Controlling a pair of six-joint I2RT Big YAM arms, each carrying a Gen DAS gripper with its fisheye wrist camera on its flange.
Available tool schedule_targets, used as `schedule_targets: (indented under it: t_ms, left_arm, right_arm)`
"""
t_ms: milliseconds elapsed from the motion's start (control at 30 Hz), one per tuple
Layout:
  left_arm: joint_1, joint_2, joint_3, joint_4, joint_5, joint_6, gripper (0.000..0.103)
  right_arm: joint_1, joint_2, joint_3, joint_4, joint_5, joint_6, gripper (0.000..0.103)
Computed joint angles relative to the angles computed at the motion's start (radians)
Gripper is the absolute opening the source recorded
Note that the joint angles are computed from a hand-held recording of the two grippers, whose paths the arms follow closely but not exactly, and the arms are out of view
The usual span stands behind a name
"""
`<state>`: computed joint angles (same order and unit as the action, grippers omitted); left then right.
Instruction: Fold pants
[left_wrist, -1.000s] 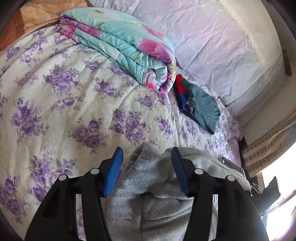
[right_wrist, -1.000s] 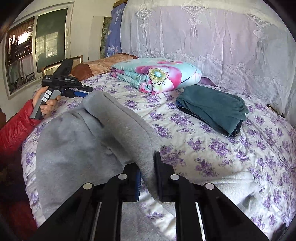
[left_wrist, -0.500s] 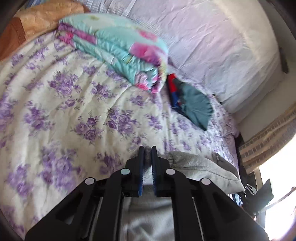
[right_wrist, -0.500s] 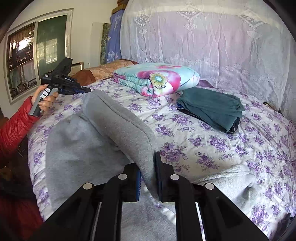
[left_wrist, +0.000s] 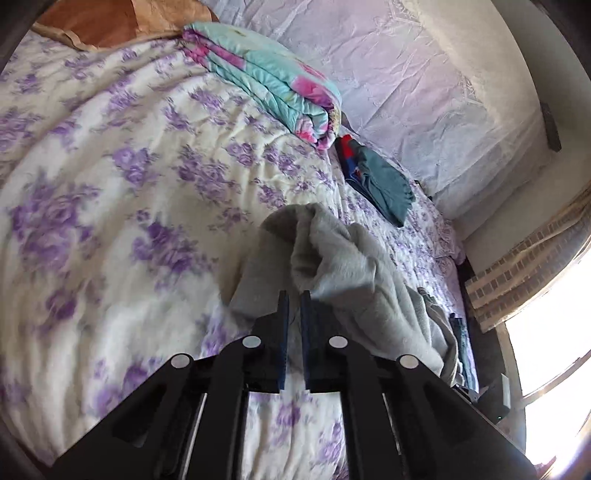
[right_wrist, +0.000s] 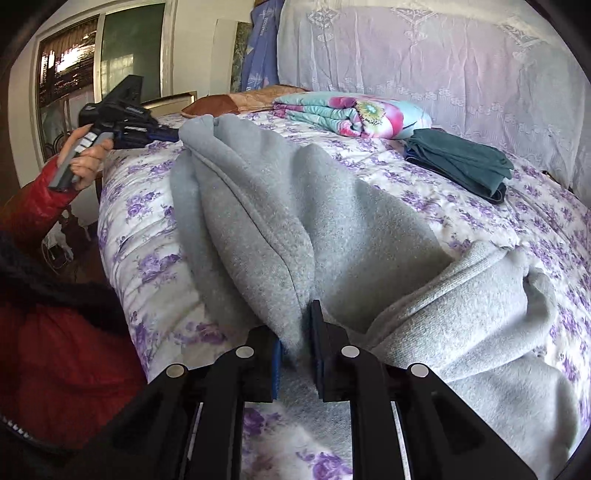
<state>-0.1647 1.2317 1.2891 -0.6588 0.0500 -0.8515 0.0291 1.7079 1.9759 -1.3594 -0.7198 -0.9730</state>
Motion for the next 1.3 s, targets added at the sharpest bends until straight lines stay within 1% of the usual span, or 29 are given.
schedule_targets:
  t_ms: [100, 167, 200, 233, 267, 333, 367, 433, 467, 567, 600, 633, 667, 700, 800, 833, 867, 1000, 1067, 1100, 1133, 1167, 1233, 1267, 1300]
  left_arm:
    - [-0.058, -0.036, 0.030, -0.014, -0.091, 0.039, 0.004]
    - [-0.105, -0.027, 0.091, -0.042, -0.172, 0.089, 0.013]
    - [-0.124, -0.004, 0.140, -0.062, -0.197, 0.116, 0.038]
    - [-0.131, 0.019, 0.176, -0.074, -0.201, 0.129, 0.061]
    - [-0.137, 0.042, 0.207, -0.081, -0.204, 0.138, 0.065]
    - [-0.140, 0.115, 0.288, -0.145, -0.201, 0.145, 0.065]
    - [-0.133, 0.146, 0.314, -0.171, -0.180, 0.122, 0.065]
    - [-0.121, 0.164, 0.314, -0.185, -0.143, 0.073, 0.065]
    - [-0.117, 0.170, 0.311, -0.197, -0.150, 0.044, 0.065]
    - [-0.125, 0.197, 0.340, -0.285, -0.230, 0.038, 0.065]
    - [-0.129, 0.215, 0.356, -0.339, -0.267, 0.044, 0.065]
    - [-0.126, 0.231, 0.357, -0.379, -0.270, 0.044, 0.066]
    - [-0.120, 0.228, 0.337, -0.379, -0.250, 0.039, 0.067]
    - [-0.107, 0.217, 0.293, -0.358, -0.212, 0.017, 0.068]
    - [-0.070, 0.156, 0.153, -0.233, -0.098, -0.056, 0.071]
    - [-0.070, 0.143, 0.138, -0.224, -0.096, -0.050, 0.071]
    - [-0.075, 0.137, 0.139, -0.233, -0.111, -0.045, 0.071]
    - [-0.124, 0.132, 0.184, -0.334, -0.248, -0.020, 0.070]
    - [-0.142, 0.127, 0.203, -0.367, -0.298, -0.019, 0.069]
    - [-0.153, 0.123, 0.214, -0.386, -0.327, -0.026, 0.068]
    - [-0.162, 0.119, 0.227, -0.399, -0.357, -0.034, 0.060]
    - [-0.183, 0.117, 0.247, -0.410, -0.409, -0.033, 0.060]
    - [-0.208, 0.117, 0.275, -0.379, -0.433, 0.014, 0.060]
    - [-0.221, 0.128, 0.298, -0.358, -0.424, 0.055, 0.061]
    - [-0.223, 0.146, 0.316, -0.345, -0.409, 0.087, 0.062]
  right_arm:
    - [-0.001, -0.022, -0.024, 0.034, -0.012, 0.020, 0.015]
    - [-0.006, -0.038, -0.039, 0.056, -0.024, 0.018, 0.015]
    - [-0.008, -0.049, -0.052, 0.067, -0.025, 0.015, 0.015]
    - [-0.008, -0.053, -0.056, 0.073, -0.025, 0.015, 0.015]
    - [-0.009, -0.056, -0.063, 0.081, -0.028, 0.021, 0.015]
    - [-0.011, -0.055, -0.069, 0.082, -0.030, 0.028, 0.015]
    - [-0.010, -0.054, -0.075, 0.083, -0.028, 0.029, 0.015]
    - [-0.009, -0.057, -0.089, 0.085, -0.025, 0.029, 0.015]
    - [-0.010, -0.057, -0.093, 0.084, -0.027, 0.030, 0.015]
    - [-0.013, -0.045, -0.076, 0.063, -0.039, 0.033, 0.015]
    - [-0.013, -0.046, -0.077, 0.064, -0.041, 0.036, 0.015]
    - [-0.013, -0.047, -0.079, 0.067, -0.042, 0.039, 0.016]
    - [-0.013, -0.050, -0.086, 0.072, -0.044, 0.043, 0.017]
    - [-0.013, -0.052, -0.092, 0.075, -0.048, 0.047, 0.018]
    - [-0.012, -0.065, -0.115, 0.097, -0.047, 0.058, 0.018]
    - [-0.011, -0.070, -0.119, 0.102, -0.043, 0.055, 0.018]
    - [-0.011, -0.073, -0.121, 0.103, -0.041, 0.051, 0.018]
    - [-0.010, -0.088, -0.136, 0.103, -0.032, 0.022, 0.018]
    - [-0.012, -0.096, -0.149, 0.100, -0.028, 0.015, 0.019]
    - [-0.014, -0.091, -0.146, 0.089, -0.031, 0.013, 0.021]
    - [-0.016, -0.086, -0.142, 0.077, -0.033, 0.011, 0.021]
    - [-0.017, -0.085, -0.143, 0.077, -0.035, 0.014, 0.021]
    - [-0.017, -0.080, -0.143, 0.069, -0.045, 0.023, 0.024]
    - [-0.017, -0.076, -0.138, 0.057, -0.051, 0.023, 0.029]
    - [-0.017, -0.072, -0.134, 0.042, -0.062, 0.018, 0.038]
